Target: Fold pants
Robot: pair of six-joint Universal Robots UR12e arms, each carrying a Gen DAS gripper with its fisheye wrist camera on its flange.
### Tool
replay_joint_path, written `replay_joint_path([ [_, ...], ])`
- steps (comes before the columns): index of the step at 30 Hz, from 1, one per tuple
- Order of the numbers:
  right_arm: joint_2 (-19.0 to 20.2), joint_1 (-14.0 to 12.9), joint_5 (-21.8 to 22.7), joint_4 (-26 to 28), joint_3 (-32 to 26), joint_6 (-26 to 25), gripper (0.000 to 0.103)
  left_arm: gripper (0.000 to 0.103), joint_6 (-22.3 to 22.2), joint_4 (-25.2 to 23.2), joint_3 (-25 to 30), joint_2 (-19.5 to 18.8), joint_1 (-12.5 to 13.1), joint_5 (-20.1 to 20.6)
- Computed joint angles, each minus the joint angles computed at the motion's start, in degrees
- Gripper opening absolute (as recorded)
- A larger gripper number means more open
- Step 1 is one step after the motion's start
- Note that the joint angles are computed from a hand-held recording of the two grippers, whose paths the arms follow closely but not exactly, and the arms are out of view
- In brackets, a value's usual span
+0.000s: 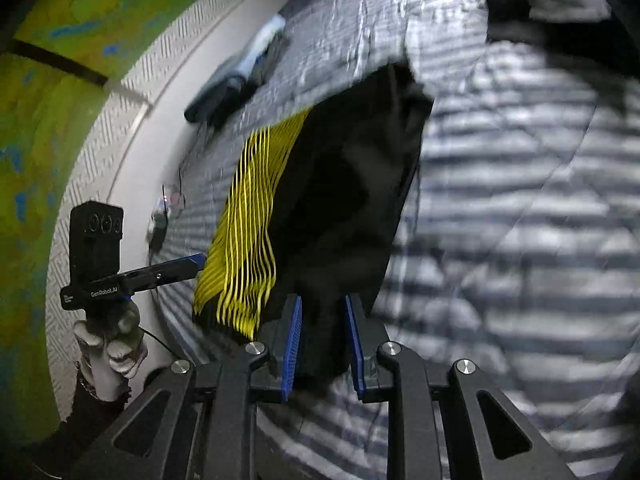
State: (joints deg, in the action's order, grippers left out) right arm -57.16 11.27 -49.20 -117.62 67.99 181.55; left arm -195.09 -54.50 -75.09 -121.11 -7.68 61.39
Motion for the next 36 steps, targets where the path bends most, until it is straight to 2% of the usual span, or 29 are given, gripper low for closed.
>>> replay_joint_path([
  [1,0.08,0.18,-0.02,-0.52,0.02,0.26,0.022,0.031,0.04,0.22,-0.16,-0.10,-0.17,0.21],
  [2,0.09,0.22,0.49,-0.68,0.04,0.25,0.022,0.013,0.02,0.35,-0.25,-0.10,-0.40,1.12],
  [3,-0.05,0.17,1.43,-1.01,0.20,0.52,0.019,0.008,-0.18,0.53,-0.16,-0.04,-0.55,2.09],
  [5,-0.34,0.08,3.02,-2.20,0.39,1.25,0.014,0.008,-1.15,2.27,-0.35,0.24,-0.37,2.23],
  [7,-0.72,0.13,2.75,-2.37,0.39,0.68,0.013,0.008,-0.72,3.35,-0.36,0.90,-0.75,6.52],
  [8,-1.00,0.48,0.16,-1.66,0.19,-0.76,0.013,0.008,-0.17,2.81,-0.06,1.06,-1.00,9.26],
  [9,-1.25,1.19,-4.83,-0.67,-0.15,-2.77,0.013,0.008,-0.07,1.97,-0.04,1.27,-0.84,9.59],
  [11,-1.29,2.05,-10.18,0.51,-0.54,-4.86,0.016,0.009,0.73,0.36,0.37,1.38,-0.34,8.76],
  [13,-1.75,1.70,-9.14,-1.17,0.14,-4.74,0.016,0.012,1.62,2.36,0.63,1.68,-0.55,10.88],
  [17,-2.26,1.24,-8.54,-12.39,1.17,-1.78,0.016,0.031,3.77,4.30,4.35,-0.19,-1.16,11.52],
  [20,-0.09,1.58,-9.47,-20.40,-0.66,2.50,0.017,0.031,5.82,3.78,9.35,-3.43,-2.23,13.63],
  [22,1.71,2.33,-12.71,-21.79,-2.84,3.38,0.017,0.031,5.51,3.79,12.97,-6.23,-2.61,15.27],
  [26,6.33,3.08,-12.49,-15.51,-9.61,2.77,0.017,0.031,2.44,2.80,17.56,-10.52,-2.10,14.87],
  [29,8.41,3.73,-16.03,-12.20,-12.70,2.23,0.017,0.031,2.57,0.68,19.61,-12.68,-1.89,16.87],
  [31,10.03,3.84,-17.76,-7.77,-15.26,2.72,0.017,0.030,3.03,-0.12,19.95,-13.48,-1.58,16.74],
  [32,10.64,3.84,-17.89,-6.12,-16.19,2.71,0.017,0.031,3.22,1.25,19.30,-13.29,-1.41,16.24],
  [34,10.82,3.61,-16.84,-5.67,-16.40,2.31,0.017,0.031,3.84,1.53,19.00,-12.89,-1.38,16.94],
  [36,10.12,3.07,-14.97,-7.19,-15.54,2.80,0.019,0.050,2.53,4.64,16.74,-11.47,-1.16,17.58],
])
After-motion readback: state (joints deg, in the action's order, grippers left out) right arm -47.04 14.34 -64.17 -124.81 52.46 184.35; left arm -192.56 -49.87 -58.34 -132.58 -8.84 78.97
